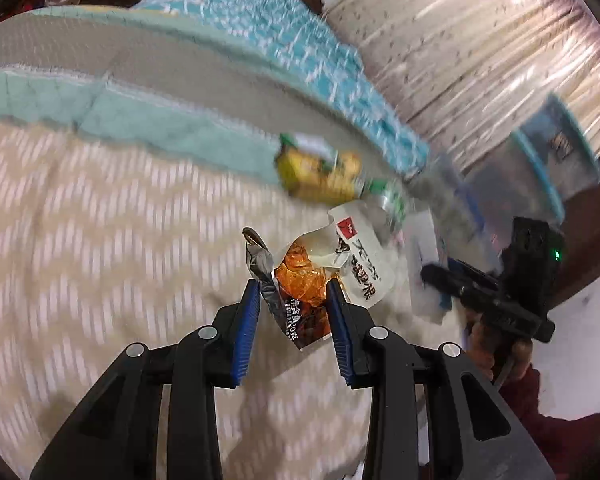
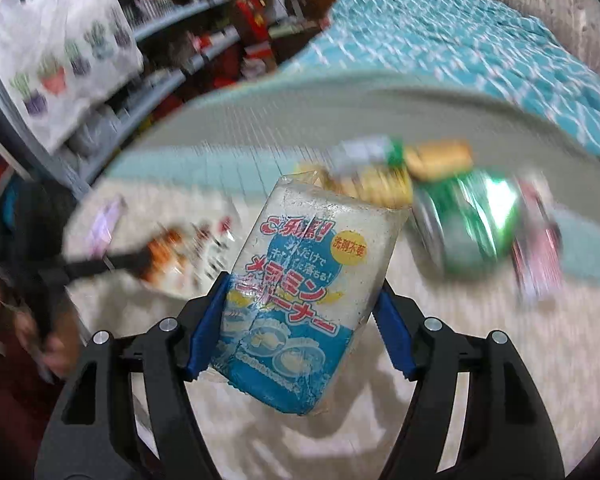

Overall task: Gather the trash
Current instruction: 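Grasp the orange snack bag with the left tool while the right tool grasps the blue-white sponge package, then carry the snack bag and sponge package over the wastebasket and open both tools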

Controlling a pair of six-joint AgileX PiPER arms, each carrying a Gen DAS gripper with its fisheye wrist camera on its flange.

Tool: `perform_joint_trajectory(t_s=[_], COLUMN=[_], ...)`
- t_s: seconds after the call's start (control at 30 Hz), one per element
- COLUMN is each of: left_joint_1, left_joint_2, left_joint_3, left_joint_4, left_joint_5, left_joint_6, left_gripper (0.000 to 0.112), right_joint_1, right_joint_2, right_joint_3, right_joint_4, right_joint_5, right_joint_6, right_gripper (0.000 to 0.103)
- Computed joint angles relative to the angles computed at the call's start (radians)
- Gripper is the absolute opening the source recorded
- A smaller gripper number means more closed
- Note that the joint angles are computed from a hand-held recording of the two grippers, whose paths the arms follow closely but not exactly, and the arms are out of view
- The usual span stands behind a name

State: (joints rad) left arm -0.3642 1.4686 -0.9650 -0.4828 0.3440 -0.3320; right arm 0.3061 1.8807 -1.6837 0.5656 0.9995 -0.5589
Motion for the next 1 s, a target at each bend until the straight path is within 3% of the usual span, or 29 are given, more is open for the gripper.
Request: perform_joint_trajectory(t_s=[0.17,0.27,0.37,0.53,0.6,0.63,0.7,0.73,0.77,0.93,1.0], left_joint_1=[-0.127,-0.131,-0.164,-0.193,-0.21,-0.211,-0.202,-0.195,-0.193,-0.206,-0.221], left_joint_2=[0.031,0.079,0.075,0.078,0.094,0.106,0.137,0.143,0.156,0.255,0.344], left_joint_3=[0.008,-0.025,-0.04,-0.032,-0.054,-0.067,-0.094,-0.092,-0.108,-0.276,-0.427], left_joint_4=[0.297,0.346,0.473,0.573,0.635,0.638,0.564,0.51,0.47,0.323,0.285], left_joint_5=[-0.016,0.006,0.021,0.02,0.041,0.051,0.054,0.026,0.026,0.057,0.117], left_joint_6=[-0.349,-0.419,-0.577,-0.71,-0.772,-0.774,-0.701,-0.66,-0.623,-0.455,-0.379], left_gripper=[0.033,0.05,0.065,0.064,0.056,0.041,0.024,0.022,0.022,0.014,0.013], right_joint_1=[-0.006,-0.034,-0.063,-0.063,-0.036,-0.029,-0.033,-0.048,-0.08,-0.22,-0.301], right_joint_2=[-0.119,-0.195,-0.232,-0.31,-0.316,-0.31,-0.31,-0.305,-0.305,-0.322,-0.312], right_joint_3=[0.332,0.493,0.561,0.684,0.695,0.69,0.689,0.678,0.678,0.704,0.701], right_joint_4=[-0.04,0.056,0.154,0.232,0.18,0.151,0.153,0.18,0.248,0.381,0.411], right_joint_5=[-0.242,-0.362,-0.394,-0.446,-0.486,-0.495,-0.51,-0.484,-0.454,-0.439,-0.427], right_joint_6=[-0.063,-0.125,-0.187,-0.27,-0.23,-0.203,-0.214,-0.24,-0.291,-0.401,-0.422], right_gripper=[0.079,0.093,0.096,0.097,0.097,0.096,0.077,0.065,0.063,0.062,0.062])
